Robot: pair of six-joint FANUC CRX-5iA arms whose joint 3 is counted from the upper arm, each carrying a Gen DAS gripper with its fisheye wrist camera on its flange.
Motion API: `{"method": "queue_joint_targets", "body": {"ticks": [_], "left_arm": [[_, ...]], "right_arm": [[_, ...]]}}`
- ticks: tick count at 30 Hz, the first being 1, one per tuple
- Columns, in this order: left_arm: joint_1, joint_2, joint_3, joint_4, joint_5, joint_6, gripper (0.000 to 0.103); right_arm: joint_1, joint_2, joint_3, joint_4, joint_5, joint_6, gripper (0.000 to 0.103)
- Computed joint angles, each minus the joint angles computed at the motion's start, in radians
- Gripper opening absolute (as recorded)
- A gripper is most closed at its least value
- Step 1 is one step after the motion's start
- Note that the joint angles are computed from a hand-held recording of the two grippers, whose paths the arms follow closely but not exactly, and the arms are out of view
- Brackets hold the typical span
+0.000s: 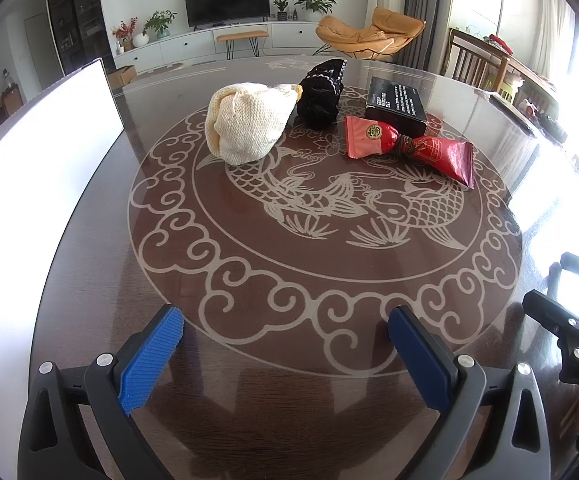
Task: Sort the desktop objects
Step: 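Bring both open tools back over the table, then lower right tool onto the red wrapped package while left tool approaches the cream sock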
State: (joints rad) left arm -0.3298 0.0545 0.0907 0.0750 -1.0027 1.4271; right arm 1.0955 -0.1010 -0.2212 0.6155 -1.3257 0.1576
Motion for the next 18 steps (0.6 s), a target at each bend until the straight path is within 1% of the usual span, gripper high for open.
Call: {"method": "queue_joint_targets", "body": {"ticks": [10, 15, 18], "left_arm": [[-0.001, 0.001, 0.002, -0.002, -0.001, 0.001, 0.103], [0.019, 0.006, -0.005, 0.046, -0.006, -0.071, 0.103], [0.017, 0.003, -0.010, 0.044, -0.001, -0.064, 0.103]], "right_arm": [[0.000, 0.000, 0.000, 0.000, 0.000, 0.000, 0.103], [0.000, 0.000, 0.000, 0.000, 0.000, 0.000, 0.103], [-0.002, 0.000, 0.000, -0.001, 0.004, 0.008, 0.103]]}}
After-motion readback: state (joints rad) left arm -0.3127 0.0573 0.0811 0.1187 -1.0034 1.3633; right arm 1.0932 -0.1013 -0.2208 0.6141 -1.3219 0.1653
